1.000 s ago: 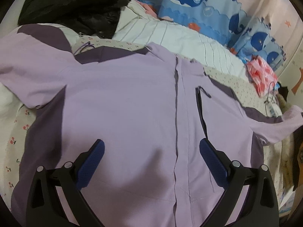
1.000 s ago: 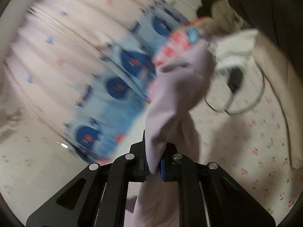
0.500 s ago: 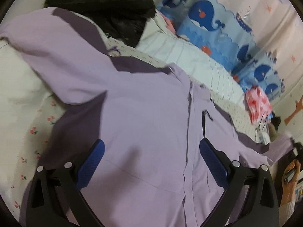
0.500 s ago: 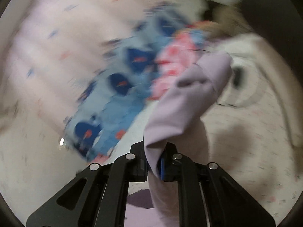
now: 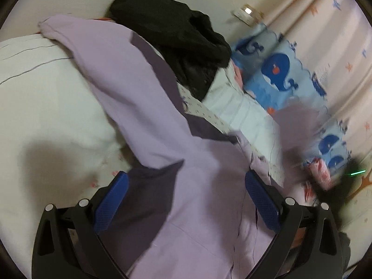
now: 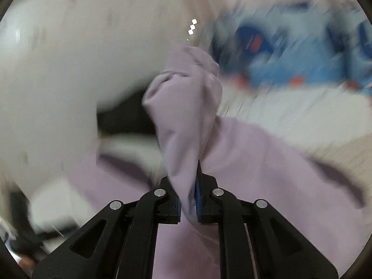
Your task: Fold large clothes
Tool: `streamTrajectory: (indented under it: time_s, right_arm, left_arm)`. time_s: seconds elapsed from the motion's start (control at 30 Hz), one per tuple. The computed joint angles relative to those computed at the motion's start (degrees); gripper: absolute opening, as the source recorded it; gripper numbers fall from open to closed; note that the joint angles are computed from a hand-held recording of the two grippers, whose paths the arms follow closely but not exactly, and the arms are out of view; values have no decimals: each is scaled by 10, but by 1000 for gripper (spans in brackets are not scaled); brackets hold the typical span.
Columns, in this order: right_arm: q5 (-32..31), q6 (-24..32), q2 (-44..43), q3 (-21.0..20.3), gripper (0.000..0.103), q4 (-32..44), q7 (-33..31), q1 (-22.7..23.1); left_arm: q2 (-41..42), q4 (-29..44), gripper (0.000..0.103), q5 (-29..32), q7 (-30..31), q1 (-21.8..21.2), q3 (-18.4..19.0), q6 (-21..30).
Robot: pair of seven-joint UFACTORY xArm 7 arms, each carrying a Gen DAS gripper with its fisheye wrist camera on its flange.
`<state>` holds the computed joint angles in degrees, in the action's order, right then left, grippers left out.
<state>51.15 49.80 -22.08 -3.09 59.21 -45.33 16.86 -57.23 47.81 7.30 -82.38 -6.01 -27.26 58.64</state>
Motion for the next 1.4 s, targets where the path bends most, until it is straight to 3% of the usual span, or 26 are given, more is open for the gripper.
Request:
streamTrajectory:
  time_s: [0.07, 0.1, 0.13, 0.17, 0.23, 0.27, 0.33, 0.43, 0.47, 0.5, 0.63, 0.7, 0.83, 0.9, 1.13, 1.23, 1.33, 1.4]
  right_arm:
    - [-74, 32, 43, 34, 36, -24, 52, -4]
    - [-86, 33, 51, 51, 38, -48, 59, -12]
    - [-76, 16, 34, 43, 40, -77, 42, -2]
    - [-51, 7, 17, 33, 50, -95, 13, 4]
    - [-44, 42, -3, 13, 74, -99, 4, 2]
    - [-41, 58, -20, 3, 81, -108, 0, -3]
    - [-24, 111, -67, -21, 81, -109, -3, -6]
    - [-27, 172, -124, -74, 92, -95, -10, -24]
    - [-37, 186, -156, -88, 96, -106, -18, -52]
    - [-40, 177, -173, -78, 96, -108, -2, -57]
    - [-107, 155, -220, -111, 96, -140, -7, -108]
    - [-120, 156, -209, -135, 96, -141, 7, -125]
    - [-88, 126, -148, -175, 96, -131, 36, -147]
    - [-104, 150, -116, -183, 96, -102, 49, -163]
    - [31, 215, -50, -245, 96, -43, 27, -186]
    - [28, 208, -20, -227, 96, -28, 45, -213]
    - [-17, 183, 5, -182, 96, -20, 73, -242]
    - [-32, 161, 5, -160, 96, -24, 76, -256]
  left_arm:
    - [-11, -10, 96, -4, -1, -4, 10, 4]
    - [-18, -16, 96, -7, -2, -6, 13, 6]
    - [-22, -19, 96, -9, -2, -8, 17, 5]
    - [-26, -24, 96, -12, -2, -9, 21, 3]
    - [-25, -21, 96, -12, 2, -6, 22, 6]
    - [-23, -20, 96, -13, 5, -6, 21, 6]
    - [-17, -18, 96, -15, 12, -8, 21, 6]
    - [3, -6, 96, -17, 17, -9, 12, 6]
    - [11, -1, 96, -16, 19, -10, 9, 9]
    - [22, 7, 96, -14, 21, -9, 3, 11]
    - [63, 28, 96, -5, 24, -14, -17, 11]
    - [93, 42, 96, 2, 21, -15, -29, 14]
    - [156, 76, 96, 33, 11, -16, -56, 11]
    - [183, 88, 96, 53, 4, -19, -63, 0]
    - [249, 96, 96, 131, -54, -25, -66, -100]
    - [292, 115, 96, 177, -72, -17, -80, -103]
    - [329, 115, 96, 176, -82, -38, -62, -105]
    - [368, 137, 96, 150, -68, -58, -46, -53]
